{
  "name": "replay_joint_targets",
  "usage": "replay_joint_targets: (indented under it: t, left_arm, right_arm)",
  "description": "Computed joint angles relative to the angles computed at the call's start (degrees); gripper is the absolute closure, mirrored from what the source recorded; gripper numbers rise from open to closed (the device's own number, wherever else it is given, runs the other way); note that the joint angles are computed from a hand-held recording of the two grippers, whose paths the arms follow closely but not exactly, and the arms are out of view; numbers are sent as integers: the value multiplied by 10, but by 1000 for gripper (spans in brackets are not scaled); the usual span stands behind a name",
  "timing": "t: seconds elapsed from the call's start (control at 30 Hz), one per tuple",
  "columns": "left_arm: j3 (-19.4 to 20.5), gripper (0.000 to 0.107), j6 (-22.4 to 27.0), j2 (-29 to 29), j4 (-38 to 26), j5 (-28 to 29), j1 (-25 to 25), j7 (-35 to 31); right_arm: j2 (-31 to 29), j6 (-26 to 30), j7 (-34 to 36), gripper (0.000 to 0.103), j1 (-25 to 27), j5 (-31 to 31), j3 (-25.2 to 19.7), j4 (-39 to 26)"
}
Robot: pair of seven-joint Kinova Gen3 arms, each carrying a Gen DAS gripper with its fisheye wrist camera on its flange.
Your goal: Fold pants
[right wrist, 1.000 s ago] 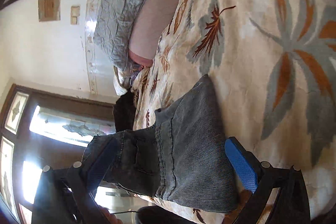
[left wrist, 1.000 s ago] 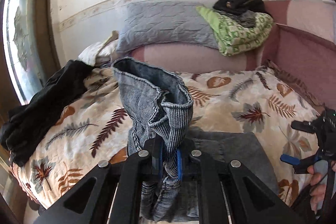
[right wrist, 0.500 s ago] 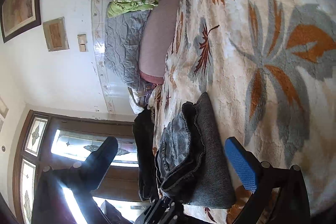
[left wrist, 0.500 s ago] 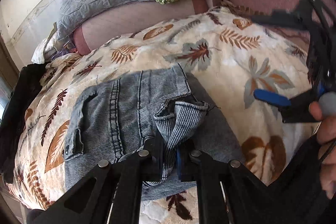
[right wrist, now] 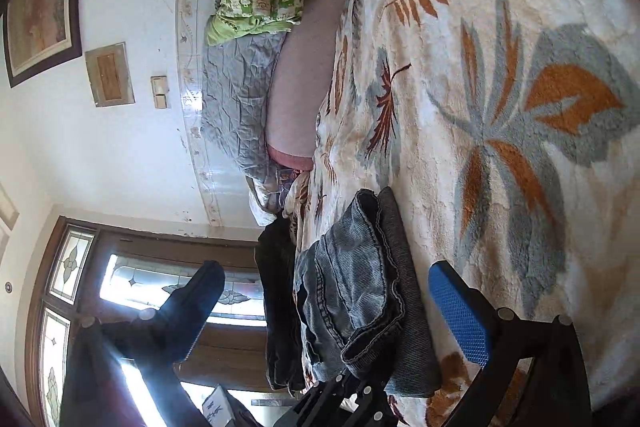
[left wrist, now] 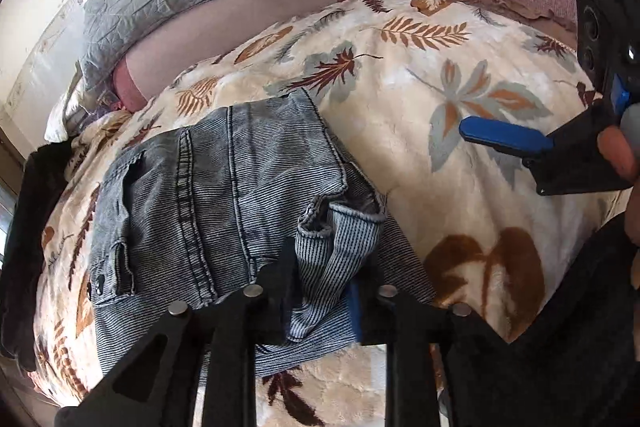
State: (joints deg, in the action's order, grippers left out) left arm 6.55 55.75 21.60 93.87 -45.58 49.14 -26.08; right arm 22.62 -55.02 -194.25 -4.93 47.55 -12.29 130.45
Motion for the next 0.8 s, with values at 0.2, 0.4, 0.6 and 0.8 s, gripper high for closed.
replay_joint_targets:
  t: [0.2, 0.4, 0.6, 0.8]
  left_arm:
    - [74, 64, -140, -110, 75, 95, -123, -39]
    - [95, 39, -197, -269, 192, 31, -200, 99]
    - [82, 38, -157, -269, 231, 55, -285, 113]
    - [2, 37, -173, -208, 242, 53, -196, 91]
  right_arm:
    - [-10, 16, 7, 0, -4, -7, 2, 4]
    - [-57, 95, 35, 0, -23, -13, -3, -4]
    - [-69, 49, -15, 0, -35, 71, -17, -23]
    - [-40, 113, -115, 0, -94, 174, -19, -107]
